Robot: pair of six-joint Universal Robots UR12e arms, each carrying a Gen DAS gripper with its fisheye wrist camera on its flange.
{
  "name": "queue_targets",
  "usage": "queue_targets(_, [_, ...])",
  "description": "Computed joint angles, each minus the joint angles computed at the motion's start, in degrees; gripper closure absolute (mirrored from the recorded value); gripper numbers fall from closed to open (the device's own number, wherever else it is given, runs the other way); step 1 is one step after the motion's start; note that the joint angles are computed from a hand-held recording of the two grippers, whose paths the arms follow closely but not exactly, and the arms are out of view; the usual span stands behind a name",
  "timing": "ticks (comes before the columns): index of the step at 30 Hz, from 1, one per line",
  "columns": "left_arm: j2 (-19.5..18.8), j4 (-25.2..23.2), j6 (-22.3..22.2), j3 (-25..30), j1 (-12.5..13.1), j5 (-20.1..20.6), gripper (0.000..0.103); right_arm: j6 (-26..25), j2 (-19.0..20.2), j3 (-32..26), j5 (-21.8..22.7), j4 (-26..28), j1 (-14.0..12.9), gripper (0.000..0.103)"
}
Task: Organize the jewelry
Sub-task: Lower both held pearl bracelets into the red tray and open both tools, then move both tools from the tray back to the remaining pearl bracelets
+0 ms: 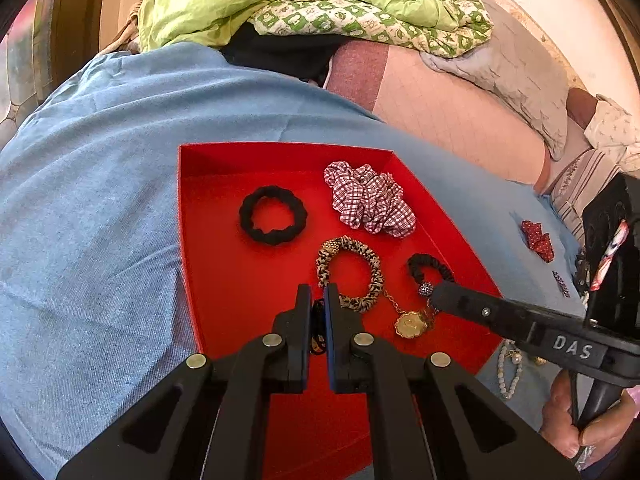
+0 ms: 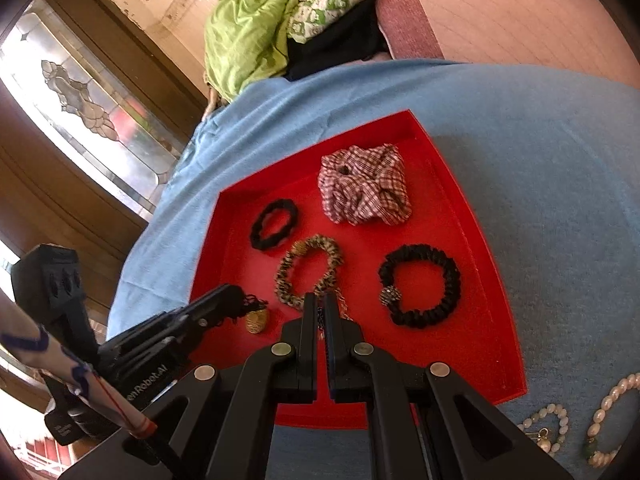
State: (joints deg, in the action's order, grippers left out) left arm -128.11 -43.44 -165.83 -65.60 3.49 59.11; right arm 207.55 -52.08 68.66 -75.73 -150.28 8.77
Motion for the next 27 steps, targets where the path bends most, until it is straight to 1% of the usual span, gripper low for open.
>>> queue_targets(5, [-0.02, -0.47, 0.16, 0.18, -0.10, 0.59, 0.097, 0.62, 0.20, -0.32, -0.30, 2.24, -0.16, 0.099])
queue_targets(7, [-0.07, -0.55, -0.23, 0.31, -0.12, 0.76, 0.087, 0.77, 0.14, -0.31, -0.07, 2.86, -0.25, 0.099])
queue_targets(8, [-0.04, -0.18, -0.65, 0.22, -0.12, 0.93, 0.074, 0.95, 0.10, -0.31, 0.05, 3.08, -0.30, 0.099])
queue_targets(9, [0.02, 0.62, -1.33, 0.02, -0.08, 1.00, 0.067, 1.17, 0.00, -0.16, 0.06, 3.02, -0.35, 0.099])
queue_targets(13, [0.20, 2.00, -2.70, -0.32, 0.14, -0.20, 0.067, 1.26, -0.43, 0.28, -0.72, 2.61, -0.34, 0.099])
queue_targets(20, [1.10, 7.83, -4.63, -1.99, 0.13, -1.46, 0.067, 1.48, -1.91, 1.71, -1.21, 0.14, -0.63, 0.099])
queue_targets(24, [1.74, 10.13, -4.21, -3.03, -0.45, -0.71, 0.067, 2.03, -3.18, 3.10, -1.44, -1.04, -1.00, 0.099])
queue_targets(27, [2.33, 10.76, -2.46, -3.88, -1.06, -0.83, 0.067, 2.32, -4.38, 4.47, -2.04, -1.83, -1.34, 0.099])
